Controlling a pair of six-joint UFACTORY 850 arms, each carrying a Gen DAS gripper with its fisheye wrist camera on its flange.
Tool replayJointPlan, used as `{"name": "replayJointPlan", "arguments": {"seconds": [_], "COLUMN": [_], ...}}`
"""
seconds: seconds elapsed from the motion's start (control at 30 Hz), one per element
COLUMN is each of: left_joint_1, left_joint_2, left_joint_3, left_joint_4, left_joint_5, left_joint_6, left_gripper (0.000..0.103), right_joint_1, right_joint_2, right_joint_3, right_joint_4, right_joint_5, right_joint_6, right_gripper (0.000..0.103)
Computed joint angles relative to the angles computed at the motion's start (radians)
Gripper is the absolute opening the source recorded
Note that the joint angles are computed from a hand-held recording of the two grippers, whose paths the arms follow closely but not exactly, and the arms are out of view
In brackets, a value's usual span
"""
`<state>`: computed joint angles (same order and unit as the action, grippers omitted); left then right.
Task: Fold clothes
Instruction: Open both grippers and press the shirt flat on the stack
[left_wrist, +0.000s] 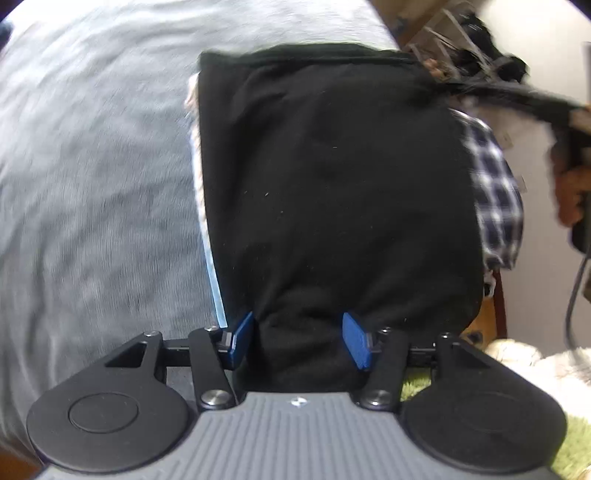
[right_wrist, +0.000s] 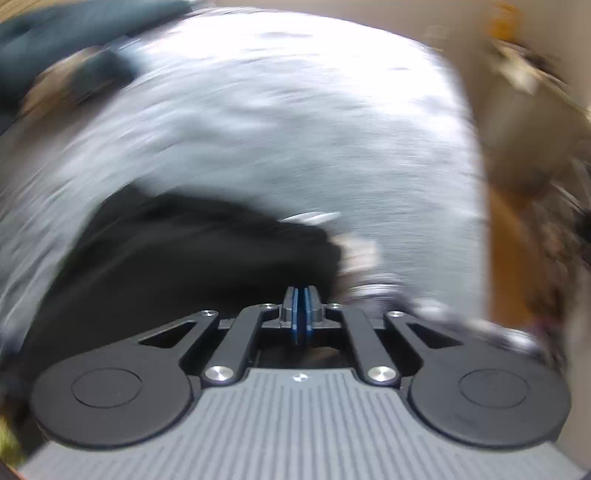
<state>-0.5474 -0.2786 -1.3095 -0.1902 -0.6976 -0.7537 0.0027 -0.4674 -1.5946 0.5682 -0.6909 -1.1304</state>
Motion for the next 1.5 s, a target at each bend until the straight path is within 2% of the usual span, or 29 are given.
{"name": "replayJointPlan", "arguments": {"seconds": [0.07, 0.1, 0.17, 0.27, 0.33, 0.4, 0.47, 0.57, 0.6, 0.7, 0.77, 0.83, 0.87, 0.97, 1.07, 1.17, 1.27, 1.3, 1.37, 1.4, 1.43, 1.5], "left_joint_1": [-0.003, -0.003, -0.004, -0.011, -0.017, -0.024, -0.031, -0.02, -0.018, -0.012, -0.015, -0.017, -0.017, -0.024, -0.028, -0.031, -0.026, -0.025, -0.026, -0.029, -0.034, -0.043], "left_joint_2": [0.013, 0.018, 0.021, 0.027, 0.025, 0.025, 0.033, 0.034, 0.038, 0.045, 0.052, 0.045, 0.039, 0.041, 0.044, 0.047, 0.045, 0.046, 0.043, 0.037, 0.031, 0.029], "left_joint_3": [0.016, 0.021, 0.024, 0.027, 0.023, 0.021, 0.029, 0.035, 0.038, 0.049, 0.061, 0.053, 0.046, 0.038, 0.045, 0.046, 0.053, 0.06, 0.058, 0.048, 0.036, 0.026], "left_joint_4": [0.001, -0.002, 0.0, 0.015, 0.037, 0.061, 0.076, 0.052, 0.047, 0.042, 0.047, 0.051, 0.053, 0.088, 0.097, 0.098, 0.093, 0.093, 0.097, 0.105, 0.125, 0.159], "left_joint_5": [0.018, 0.022, 0.021, 0.02, 0.017, 0.018, 0.026, 0.044, 0.048, 0.059, 0.07, 0.07, 0.067, 0.051, 0.053, 0.058, 0.064, 0.069, 0.068, 0.058, 0.04, 0.018], "left_joint_6": [-0.047, -0.062, -0.096, -0.146, -0.176, -0.212, -0.244, -0.254, -0.261, -0.26, -0.271, -0.289, -0.298, -0.332, -0.334, -0.339, -0.343, -0.347, -0.356, -0.363, -0.377, -0.4], "left_gripper": [0.057, 0.057, 0.058, 0.058, 0.058, 0.058, 0.058, 0.059, 0.059, 0.059, 0.059, 0.061, 0.061, 0.061, 0.061, 0.061, 0.061, 0.061, 0.061, 0.061, 0.061, 0.062], "right_joint_1": [-0.001, -0.007, 0.008, 0.085, 0.151, 0.195, 0.202, 0.203, 0.196, 0.151, 0.147, 0.164, 0.177, 0.189, 0.133, 0.047, -0.009, -0.017, -0.014, -0.025, -0.037, -0.072], "right_joint_2": [-0.001, 0.0, 0.009, 0.002, -0.011, -0.057, -0.109, -0.208, -0.23, -0.251, -0.215, -0.198, -0.185, -0.218, -0.274, -0.251, -0.226, -0.211, -0.198, -0.204, -0.208, -0.18], "right_joint_3": [-0.046, -0.054, -0.037, -0.005, 0.018, -0.02, -0.076, -0.216, -0.258, -0.327, -0.281, -0.243, -0.215, -0.227, -0.337, -0.374, -0.349, -0.32, -0.273, -0.28, -0.284, -0.267], "right_joint_4": [0.061, 0.126, 0.215, 0.187, 0.111, 0.037, 0.04, -0.004, -0.008, 0.085, 0.119, 0.093, 0.076, 0.048, 0.096, 0.164, 0.144, 0.119, 0.01, -0.001, 0.0, 0.072], "right_joint_5": [-0.078, -0.122, -0.264, -0.413, -0.412, -0.372, -0.3, -0.151, -0.145, -0.271, -0.402, -0.488, -0.496, -0.347, -0.254, -0.281, -0.373, -0.358, -0.235, -0.204, -0.18, -0.189], "right_joint_6": [-0.052, -0.141, -0.351, -0.495, -0.522, -0.469, -0.363, -0.11, -0.066, -0.11, -0.254, -0.316, -0.329, -0.144, 0.118, 0.088, 0.0, -0.02, 0.032, 0.107, 0.163, 0.15], "right_gripper": [0.004, 0.004, 0.006, 0.006, 0.005, 0.003, 0.003, 0.005, 0.005, 0.005, 0.006, 0.005, 0.006, 0.005, 0.01, 0.01, 0.01, 0.01, 0.009, 0.009, 0.013, 0.013]}}
